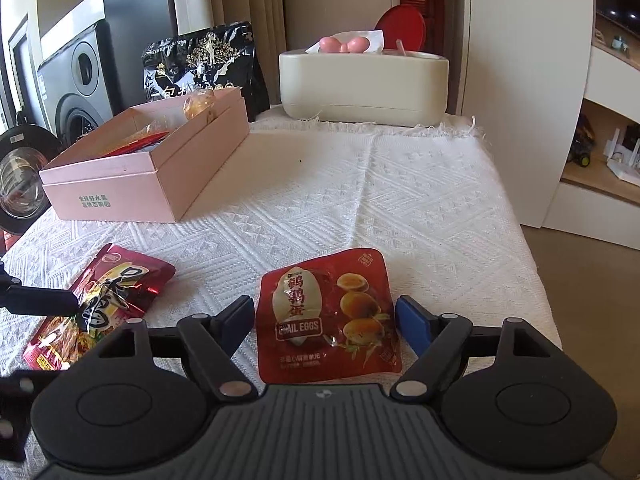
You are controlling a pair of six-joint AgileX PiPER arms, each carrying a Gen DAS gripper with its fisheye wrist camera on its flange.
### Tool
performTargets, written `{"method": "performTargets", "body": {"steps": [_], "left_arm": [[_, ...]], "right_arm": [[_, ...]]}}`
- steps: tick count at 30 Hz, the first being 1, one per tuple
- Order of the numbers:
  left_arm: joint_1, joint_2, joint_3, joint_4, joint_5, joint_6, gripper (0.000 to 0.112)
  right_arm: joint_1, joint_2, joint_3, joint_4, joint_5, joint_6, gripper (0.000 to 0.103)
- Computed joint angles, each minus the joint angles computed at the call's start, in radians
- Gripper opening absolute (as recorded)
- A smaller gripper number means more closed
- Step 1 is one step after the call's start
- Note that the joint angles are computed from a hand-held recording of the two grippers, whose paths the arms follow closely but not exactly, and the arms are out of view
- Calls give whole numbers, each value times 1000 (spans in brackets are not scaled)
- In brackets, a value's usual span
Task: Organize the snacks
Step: 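Grasp the red quail egg packet with right while left holds the chicken bag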
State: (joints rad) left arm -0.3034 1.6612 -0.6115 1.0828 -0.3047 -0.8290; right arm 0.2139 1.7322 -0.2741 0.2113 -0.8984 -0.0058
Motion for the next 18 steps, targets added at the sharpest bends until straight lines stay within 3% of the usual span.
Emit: {"method": "performTargets", "body": {"steps": [5,11,14,18], "left_arm": [[81,-3,-8,181,-112,-191,80],[52,17,-15,-53,17,-20,80],[73,24,-16,-37,-3,-28,81],[66,33,-3,-177,-12,136,84]], "right_arm": [[5,2,1,8,-2,-7,79],[27,2,-4,44,4,-33,81],[32,0,-4,52,7,-36,81],[42,1,-7,71,10,-54,82]]}}
